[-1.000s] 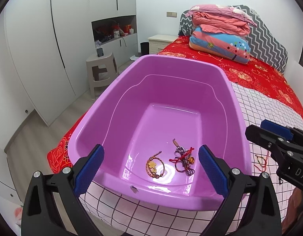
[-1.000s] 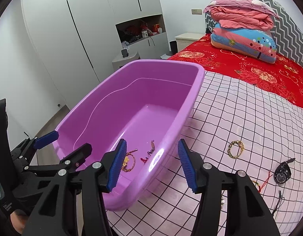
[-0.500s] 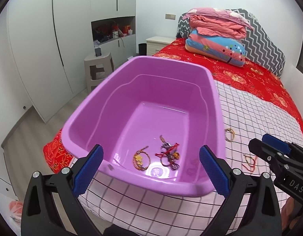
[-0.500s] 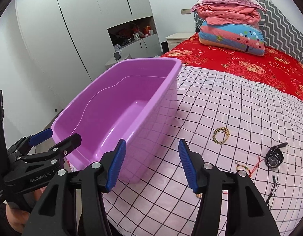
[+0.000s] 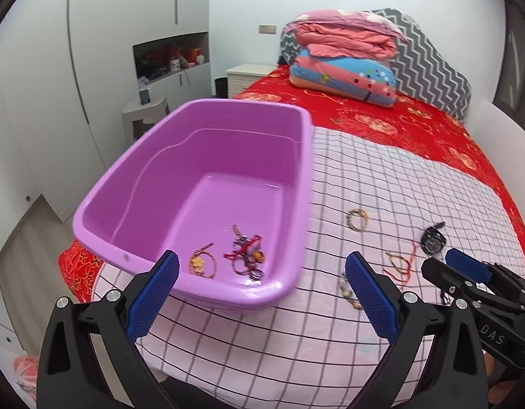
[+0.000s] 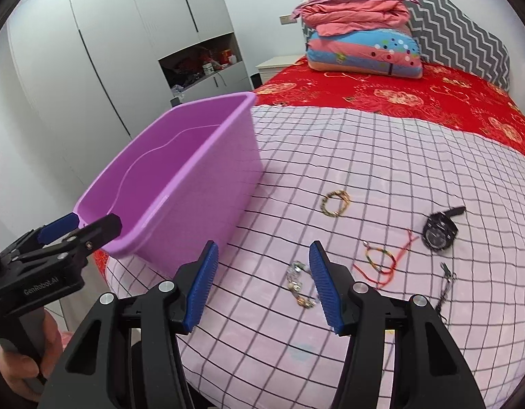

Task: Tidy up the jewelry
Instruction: 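Move both open tools away from the basin back over the bed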

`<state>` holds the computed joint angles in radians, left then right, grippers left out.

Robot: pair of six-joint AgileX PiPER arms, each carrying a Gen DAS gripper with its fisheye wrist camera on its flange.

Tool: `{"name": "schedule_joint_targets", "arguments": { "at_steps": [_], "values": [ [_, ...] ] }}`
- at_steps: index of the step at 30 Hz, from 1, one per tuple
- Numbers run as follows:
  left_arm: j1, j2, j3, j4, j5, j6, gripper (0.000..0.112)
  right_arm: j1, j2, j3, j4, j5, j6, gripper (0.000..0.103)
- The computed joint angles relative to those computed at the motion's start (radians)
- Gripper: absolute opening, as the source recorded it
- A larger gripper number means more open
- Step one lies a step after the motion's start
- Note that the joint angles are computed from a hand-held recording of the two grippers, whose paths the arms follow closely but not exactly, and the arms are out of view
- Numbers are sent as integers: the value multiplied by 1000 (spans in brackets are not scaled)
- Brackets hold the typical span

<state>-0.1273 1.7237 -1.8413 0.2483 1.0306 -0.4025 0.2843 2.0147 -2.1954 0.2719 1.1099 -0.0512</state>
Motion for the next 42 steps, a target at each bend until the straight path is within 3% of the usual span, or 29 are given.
{"name": "schedule_joint_targets", "arguments": {
  "at_steps": [9,19,32,42],
  "values": [
    [-122,1,27,18,-1,-49,96,-117,-198,371,33,-149,-61,53],
    [-238,31,62,39,-18,-104,96,-254,-315,621,63,-210,-124,53],
    [-299,106,85,28,-66,-127,96,-338,-357,796,89,-303,-149,53],
    [-323,178,44,27,-63,-164,96,-376,-333,820,118,-340,-184,53]
  ]
}}
